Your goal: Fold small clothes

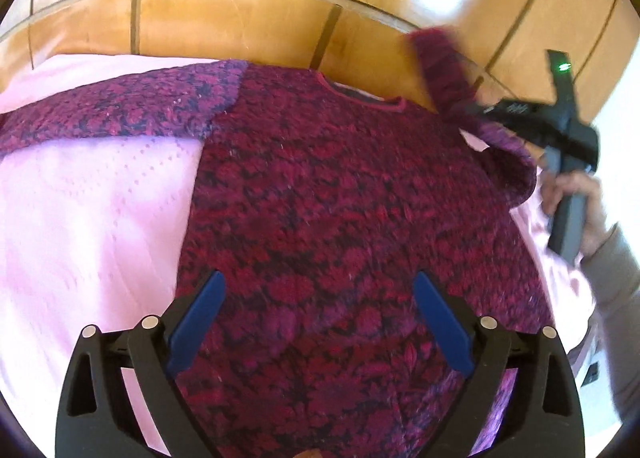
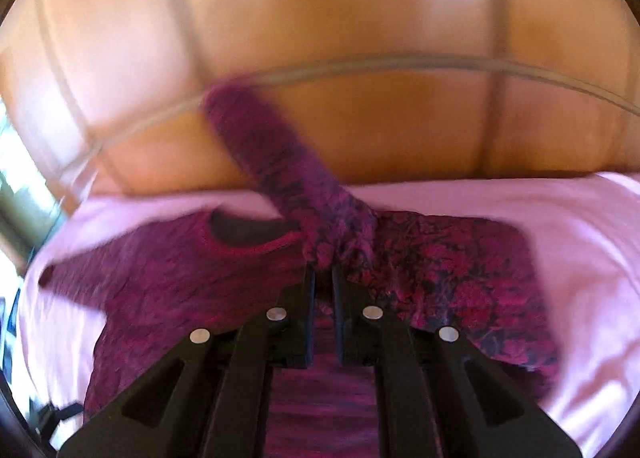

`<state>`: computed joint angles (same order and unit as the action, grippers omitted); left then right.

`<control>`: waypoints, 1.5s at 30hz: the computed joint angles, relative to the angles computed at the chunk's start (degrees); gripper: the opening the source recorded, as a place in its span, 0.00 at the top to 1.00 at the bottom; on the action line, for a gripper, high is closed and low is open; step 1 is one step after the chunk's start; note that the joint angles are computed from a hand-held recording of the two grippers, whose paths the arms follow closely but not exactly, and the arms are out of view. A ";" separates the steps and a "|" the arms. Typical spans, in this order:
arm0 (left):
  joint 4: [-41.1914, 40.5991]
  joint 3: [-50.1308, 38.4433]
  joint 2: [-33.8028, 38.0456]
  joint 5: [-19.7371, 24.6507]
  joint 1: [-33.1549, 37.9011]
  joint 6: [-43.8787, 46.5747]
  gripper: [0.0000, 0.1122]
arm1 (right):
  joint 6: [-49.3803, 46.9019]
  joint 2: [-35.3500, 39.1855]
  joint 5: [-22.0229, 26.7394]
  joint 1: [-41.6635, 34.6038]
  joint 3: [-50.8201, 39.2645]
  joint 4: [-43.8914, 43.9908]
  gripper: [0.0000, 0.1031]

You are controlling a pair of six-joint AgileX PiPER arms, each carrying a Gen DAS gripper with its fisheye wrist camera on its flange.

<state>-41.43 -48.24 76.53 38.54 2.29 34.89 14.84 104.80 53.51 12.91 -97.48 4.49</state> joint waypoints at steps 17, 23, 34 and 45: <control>-8.37 -29.88 25.82 9.27 2.47 -10.68 0.33 | -5.08 -13.70 -6.55 6.73 19.95 4.07 0.23; 2.31 -47.77 38.97 11.78 -2.54 -24.57 0.65 | -8.25 -25.33 -6.23 -8.43 30.78 11.05 0.24; 6.54 -41.23 30.49 3.16 -0.70 -23.71 0.93 | -13.25 -17.76 -7.59 -18.88 26.95 18.85 0.52; 15.24 -30.97 30.51 -4.86 -0.87 -24.55 0.93 | 7.08 -6.18 -12.73 -5.32 22.88 -8.07 0.51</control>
